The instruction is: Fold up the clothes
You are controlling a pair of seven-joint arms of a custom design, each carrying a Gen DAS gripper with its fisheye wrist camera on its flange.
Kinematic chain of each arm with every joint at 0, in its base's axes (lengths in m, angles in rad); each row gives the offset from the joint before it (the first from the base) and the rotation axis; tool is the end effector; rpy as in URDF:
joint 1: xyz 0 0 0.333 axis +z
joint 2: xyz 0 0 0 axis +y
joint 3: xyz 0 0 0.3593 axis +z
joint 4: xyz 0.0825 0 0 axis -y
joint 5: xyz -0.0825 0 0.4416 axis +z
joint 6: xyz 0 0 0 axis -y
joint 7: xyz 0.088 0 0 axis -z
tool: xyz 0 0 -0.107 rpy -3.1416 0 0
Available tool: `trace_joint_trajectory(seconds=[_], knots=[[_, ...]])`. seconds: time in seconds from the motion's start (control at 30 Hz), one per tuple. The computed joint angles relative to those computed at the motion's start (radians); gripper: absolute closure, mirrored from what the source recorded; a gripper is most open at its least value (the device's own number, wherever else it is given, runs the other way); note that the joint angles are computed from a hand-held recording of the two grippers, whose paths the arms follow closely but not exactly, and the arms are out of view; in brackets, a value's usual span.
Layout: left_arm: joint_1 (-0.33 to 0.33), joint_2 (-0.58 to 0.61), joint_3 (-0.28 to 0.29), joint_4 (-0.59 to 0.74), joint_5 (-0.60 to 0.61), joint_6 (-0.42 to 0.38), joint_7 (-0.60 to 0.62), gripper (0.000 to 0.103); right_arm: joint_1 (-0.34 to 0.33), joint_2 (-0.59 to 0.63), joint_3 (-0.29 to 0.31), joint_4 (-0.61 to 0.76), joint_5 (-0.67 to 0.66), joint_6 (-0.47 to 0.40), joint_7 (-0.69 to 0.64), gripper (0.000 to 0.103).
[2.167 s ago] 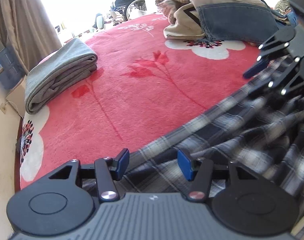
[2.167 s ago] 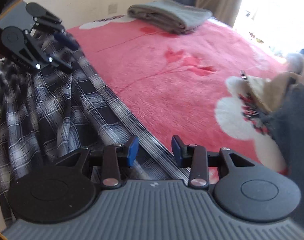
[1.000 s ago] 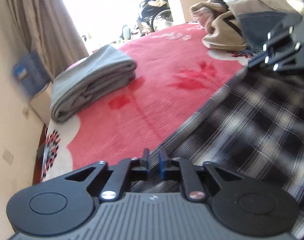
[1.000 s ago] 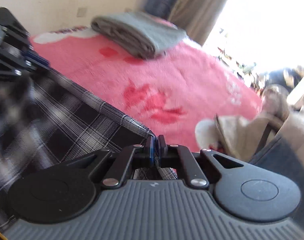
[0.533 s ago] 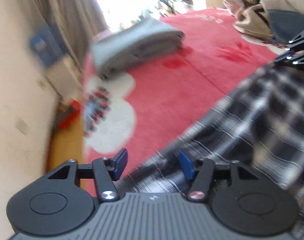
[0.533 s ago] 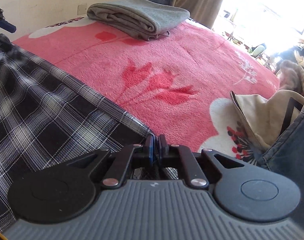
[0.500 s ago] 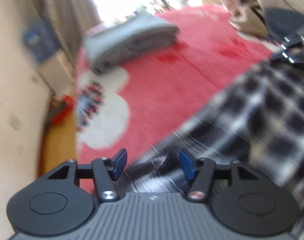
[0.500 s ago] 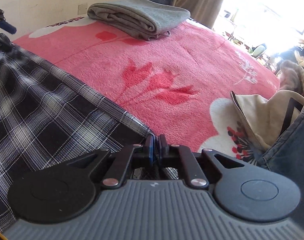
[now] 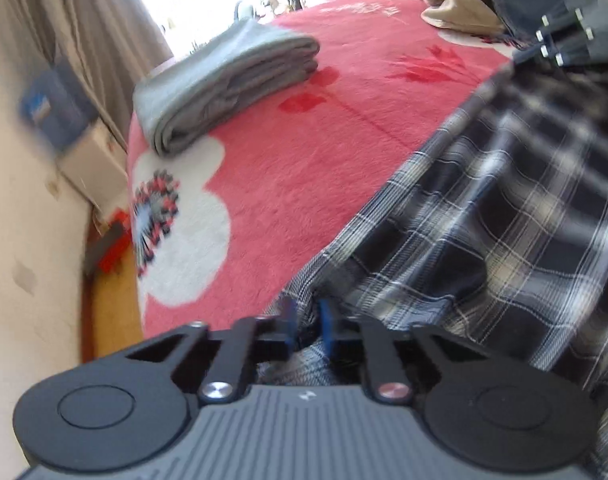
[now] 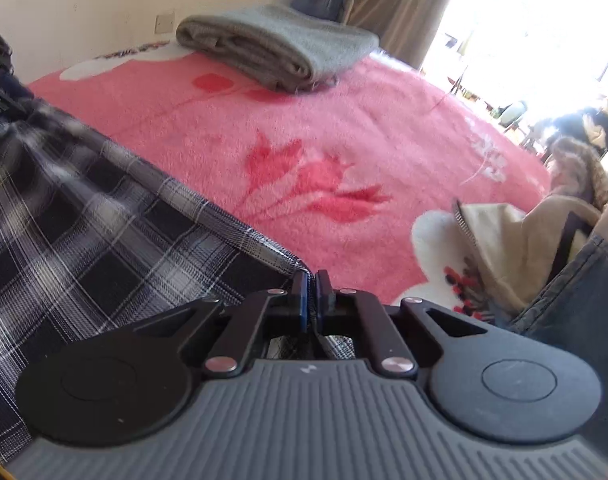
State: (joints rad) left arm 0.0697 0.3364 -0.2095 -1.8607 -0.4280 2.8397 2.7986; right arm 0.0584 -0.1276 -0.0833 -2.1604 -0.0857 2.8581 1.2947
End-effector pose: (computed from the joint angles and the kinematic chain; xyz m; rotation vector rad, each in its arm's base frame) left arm 0.7313 -0.0665 0.4195 -0.7588 2.4273 -0.6047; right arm 0.6064 -0.0125 0.5686 -2.0536 1.4844 -0.9293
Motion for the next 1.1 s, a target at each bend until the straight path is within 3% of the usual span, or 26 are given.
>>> trace_joint_trajectory(seconds=[0.13, 0.23, 0.43, 0.6, 0.8, 0.9, 1.0, 1.03, 1.1], knots=[[0.015, 0.0, -0.03, -0.016, -0.06, 0.143, 0.0, 0.096, -0.009, -0.012, 0.01, 0.004, -0.047, 0.045, 0.035, 0.101], [0.0, 0.014, -0.018, 0.008, -0.033, 0.195, -0.042, 0.096, -0.019, -0.002, 0.02, 0.023, -0.097, 0.079, 0.073, 0.101], [-0.102, 0.084, 0.103, 0.094, 0.137, 0.213, -0.225, 0.096, -0.045, 0.083, 0.038, 0.105, -0.236, 0.111, 0.216, 0.101], [-0.139, 0.143, 0.153, 0.15, 0.233, 0.216, -0.333, 0.096, -0.042, 0.161, 0.028, 0.174, -0.358, 0.111, 0.35, 0.101], [-0.184, 0.202, 0.21, 0.191, 0.344, 0.2, -0.425, 0.095, -0.03, 0.236, 0.015, 0.227, -0.371, 0.06, 0.379, 0.101], [-0.172, 0.212, 0.197, 0.184, 0.376, 0.233, -0.423, 0.09, -0.047, 0.262, 0.037, 0.244, -0.257, 0.025, 0.31, 0.098], [-0.193, 0.219, 0.23, 0.196, 0.383, 0.248, -0.463, 0.057, -0.096, 0.272, 0.086, 0.267, 0.001, 0.0, 0.191, 0.091], [-0.209, 0.223, 0.253, 0.203, 0.384, 0.249, -0.49, 0.044, -0.122, 0.278, 0.108, 0.284, 0.131, -0.025, 0.142, 0.081], [-0.187, 0.223, 0.234, 0.238, 0.354, 0.177, -0.541, 0.041, -0.176, 0.294, 0.142, 0.333, 0.407, -0.108, 0.066, 0.071]])
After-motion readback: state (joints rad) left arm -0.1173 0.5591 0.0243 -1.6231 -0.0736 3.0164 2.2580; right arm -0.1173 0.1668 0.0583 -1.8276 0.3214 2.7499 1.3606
